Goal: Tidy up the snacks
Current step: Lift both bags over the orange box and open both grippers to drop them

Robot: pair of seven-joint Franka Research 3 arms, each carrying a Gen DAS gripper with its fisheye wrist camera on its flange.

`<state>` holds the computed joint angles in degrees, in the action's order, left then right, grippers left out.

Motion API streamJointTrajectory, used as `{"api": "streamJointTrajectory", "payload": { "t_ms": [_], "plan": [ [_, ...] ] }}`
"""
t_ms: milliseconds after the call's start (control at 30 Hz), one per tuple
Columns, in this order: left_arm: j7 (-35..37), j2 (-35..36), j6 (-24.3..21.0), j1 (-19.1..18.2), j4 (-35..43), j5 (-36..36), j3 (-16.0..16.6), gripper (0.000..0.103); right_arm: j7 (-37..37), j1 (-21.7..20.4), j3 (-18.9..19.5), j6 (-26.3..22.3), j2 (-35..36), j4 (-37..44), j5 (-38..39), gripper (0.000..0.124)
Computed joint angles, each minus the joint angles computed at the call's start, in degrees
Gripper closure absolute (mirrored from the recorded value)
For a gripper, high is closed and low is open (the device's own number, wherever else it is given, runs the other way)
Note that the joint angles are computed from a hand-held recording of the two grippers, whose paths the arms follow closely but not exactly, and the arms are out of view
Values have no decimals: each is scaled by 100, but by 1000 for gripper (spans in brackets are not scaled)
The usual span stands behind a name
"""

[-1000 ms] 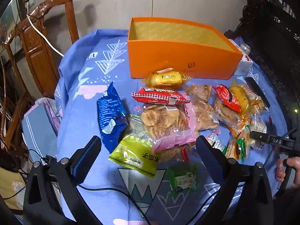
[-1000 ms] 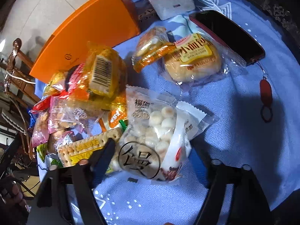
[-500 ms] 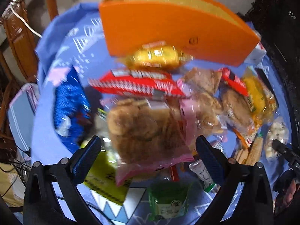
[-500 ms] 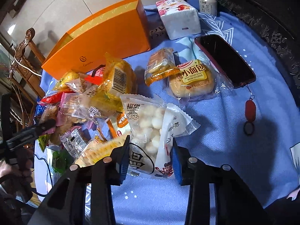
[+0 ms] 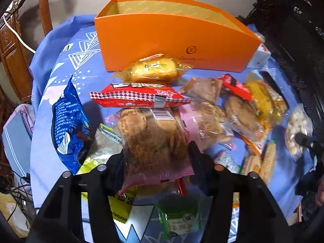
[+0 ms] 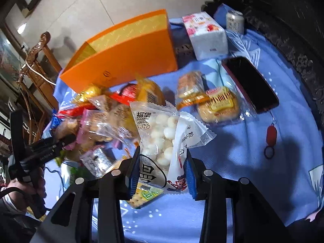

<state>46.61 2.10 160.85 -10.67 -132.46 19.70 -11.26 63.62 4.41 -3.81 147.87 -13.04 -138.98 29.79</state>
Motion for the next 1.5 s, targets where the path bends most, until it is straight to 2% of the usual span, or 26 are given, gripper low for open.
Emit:
{"api": "streamJointTrajectory", "payload": {
  "t_ms": [167,400,600,700,800,900,1067,1100,1133,1167,1200,1233,1333,1500],
  "plan": [
    [332,-389,435,-15,-430,-437,-35,51,-188,114,8,34,-118,49,107,85],
    [119,-1047,632,13,-689,12,-137,51,-440,263,28,-9,-216,159,260,85],
    [230,-1268,887,28,-468,-82,-24,51,-710,419,-18,-78,-144,553,634,85],
    [136,-1104,1085,206,-85,50,-40,51,-885,482,-27,-33,55,939,920,85],
    [373,-660,1240,209,546,-219,120,51,-1050,516,-17,4,464,1525,1273,85],
    [585,-211,1183,279,1186,-336,167,51,-1165,474,85,119,1022,2218,1424,84],
    [606,724,809,365,2535,-36,291,51,-968,335,330,223,1970,3403,1235,84],
    [640,850,731,376,2711,-33,306,50,-890,314,375,240,2158,3625,1140,84],
    [447,1012,511,278,2997,191,438,41,-780,297,411,231,2330,3835,1022,80],
    [168,1084,310,158,3171,460,578,18,-581,281,427,113,2533,4116,854,78],
    [-182,1124,62,33,3331,759,716,9,-486,235,461,12,2628,4258,799,59],
    [-664,1096,23,-80,3366,1145,868,5,-384,197,491,-32,2668,4325,776,41],
    [-969,916,242,22,3137,1457,809,4,-580,116,627,290,2451,4019,960,37],
    [-869,477,186,225,2363,1418,561,4,-562,121,553,140,1971,3251,791,37]
  ]
}}
